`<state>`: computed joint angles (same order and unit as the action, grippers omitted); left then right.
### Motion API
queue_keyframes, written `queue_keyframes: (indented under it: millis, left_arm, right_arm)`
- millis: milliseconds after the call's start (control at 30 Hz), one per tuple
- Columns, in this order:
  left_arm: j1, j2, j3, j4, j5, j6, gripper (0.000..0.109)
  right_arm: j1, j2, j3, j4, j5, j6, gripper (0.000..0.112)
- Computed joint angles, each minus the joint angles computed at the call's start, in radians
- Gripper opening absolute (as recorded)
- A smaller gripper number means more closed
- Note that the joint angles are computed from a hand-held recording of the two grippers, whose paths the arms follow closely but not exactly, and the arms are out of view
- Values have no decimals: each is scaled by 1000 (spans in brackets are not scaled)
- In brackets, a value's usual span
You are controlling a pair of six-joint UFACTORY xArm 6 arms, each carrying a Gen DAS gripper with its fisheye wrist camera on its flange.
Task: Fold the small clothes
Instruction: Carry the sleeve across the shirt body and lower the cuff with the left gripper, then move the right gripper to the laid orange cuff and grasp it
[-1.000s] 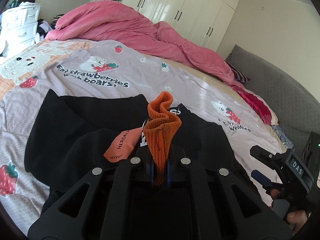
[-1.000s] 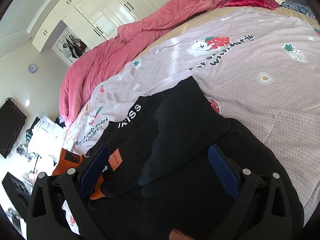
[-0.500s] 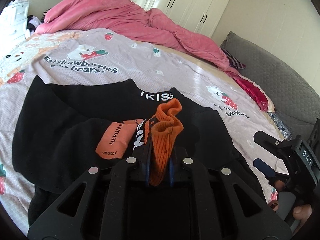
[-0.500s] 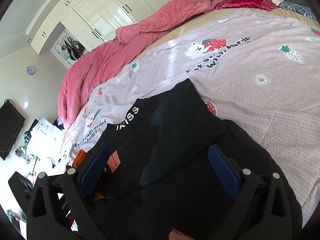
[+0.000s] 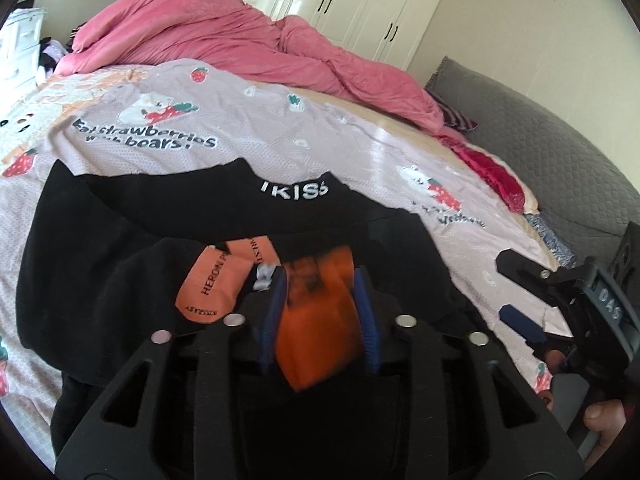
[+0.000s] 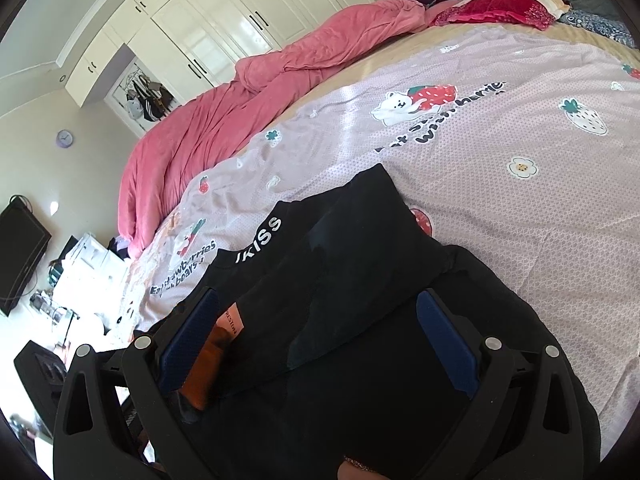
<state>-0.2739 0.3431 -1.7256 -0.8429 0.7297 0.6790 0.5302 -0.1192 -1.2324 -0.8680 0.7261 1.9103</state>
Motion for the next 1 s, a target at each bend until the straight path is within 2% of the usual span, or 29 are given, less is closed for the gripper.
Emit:
queue_keyframes:
  millis: [133,267,333,400,567,700,767,933,1000]
  left_arm:
    - [2,-8,10,-17,-28,7,30]
    - [23,16,-25,-12,-15,-52,30]
    - [34,23,-37,-5,-25,-80,39]
    - [41,21,-35,-2,-50,-93,56]
    - [63,32,-42,82,-127,-215,66]
    - [89,45,-57,110,-125,-301,73]
    - [97,50,-62,142,-136,-333,80]
    - [111,61,-70,276,-174,-458,81]
    - [119,73,-85,317,-169,-503,93]
  right_arm:
    - [-10,4,6,26,-24,-23,99]
    - [-13,42,-21,98,-52,-137,98]
    - [-10,71,-45,132,-66,-202,98]
    - [-8,99,-67,169,-81,-257,98]
    - [6,161,-122,233,-84,-361,98]
    - [13,216,-176,294,-85,-465,98]
    - [16,245,-207,324,-84,-514,98]
    - [11,324,-294,403,-69,-640,98]
    - [9,357,-332,424,-58,-675,98]
